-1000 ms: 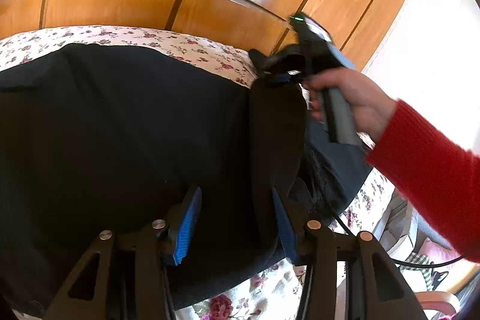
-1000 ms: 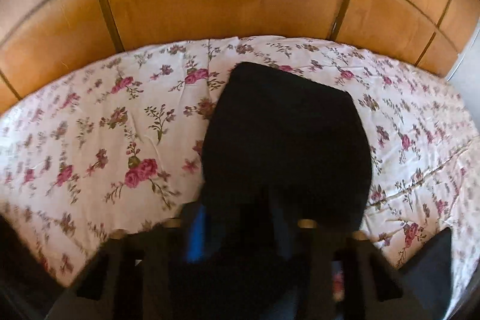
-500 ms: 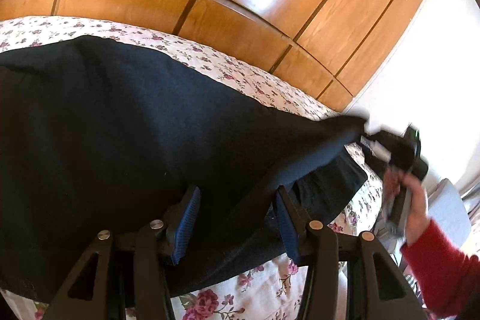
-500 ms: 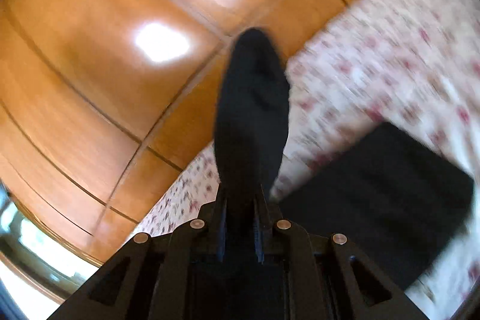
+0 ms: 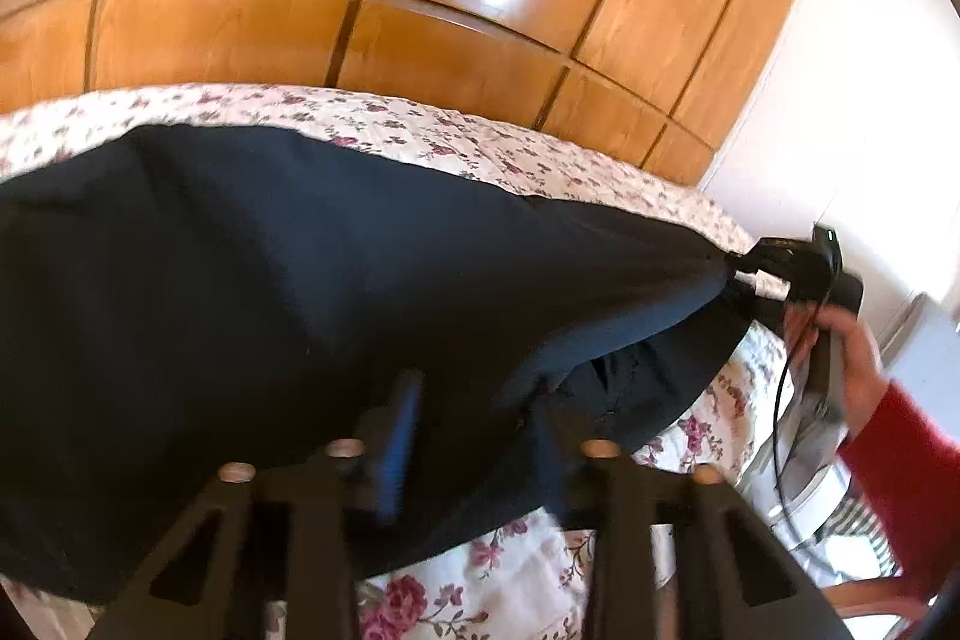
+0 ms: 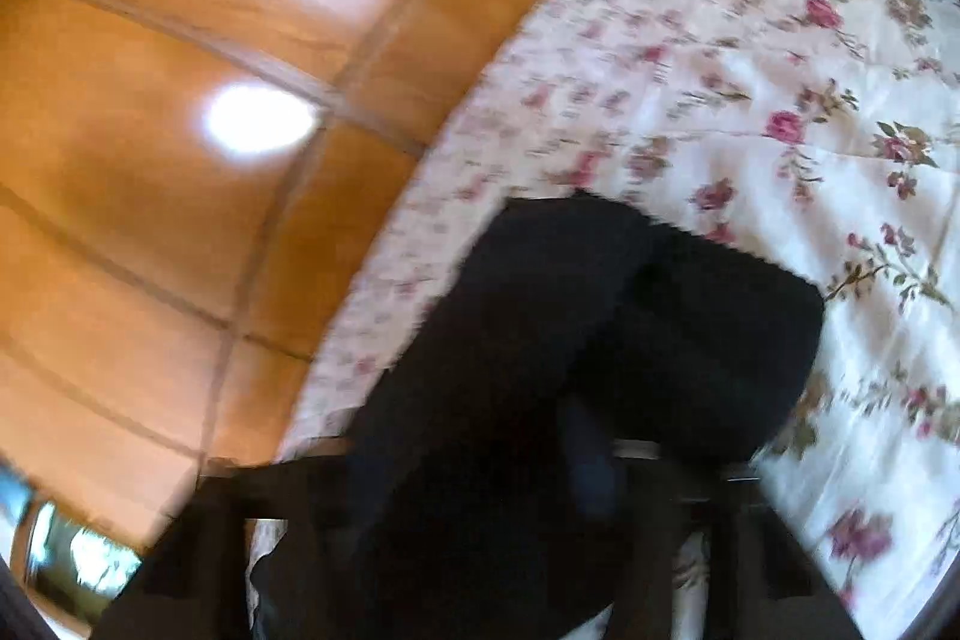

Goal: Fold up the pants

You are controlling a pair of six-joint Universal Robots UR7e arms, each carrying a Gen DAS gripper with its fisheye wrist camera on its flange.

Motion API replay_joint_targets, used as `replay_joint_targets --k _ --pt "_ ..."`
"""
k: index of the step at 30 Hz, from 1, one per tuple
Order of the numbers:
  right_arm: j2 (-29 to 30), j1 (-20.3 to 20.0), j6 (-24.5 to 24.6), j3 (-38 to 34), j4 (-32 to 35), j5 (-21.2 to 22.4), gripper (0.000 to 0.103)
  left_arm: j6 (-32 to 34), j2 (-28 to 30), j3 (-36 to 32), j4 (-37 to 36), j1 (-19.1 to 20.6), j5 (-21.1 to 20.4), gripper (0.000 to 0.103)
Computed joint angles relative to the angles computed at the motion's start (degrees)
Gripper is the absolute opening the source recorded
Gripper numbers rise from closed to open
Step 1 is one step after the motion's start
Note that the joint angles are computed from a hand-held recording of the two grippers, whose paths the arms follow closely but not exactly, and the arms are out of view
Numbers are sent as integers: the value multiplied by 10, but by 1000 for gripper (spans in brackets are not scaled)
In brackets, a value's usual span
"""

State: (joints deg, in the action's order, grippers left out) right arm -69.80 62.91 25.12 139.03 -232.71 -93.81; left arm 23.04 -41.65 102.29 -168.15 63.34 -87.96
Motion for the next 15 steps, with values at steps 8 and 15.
replay_joint_targets --k 8,15 --pt "-13 25 -62 49 -90 -34 7 86 -23 26 -14 -9 -9 17" --pt "21 -30 -56 74 -101 -2 7 116 -22 39 -5 -7 13 17"
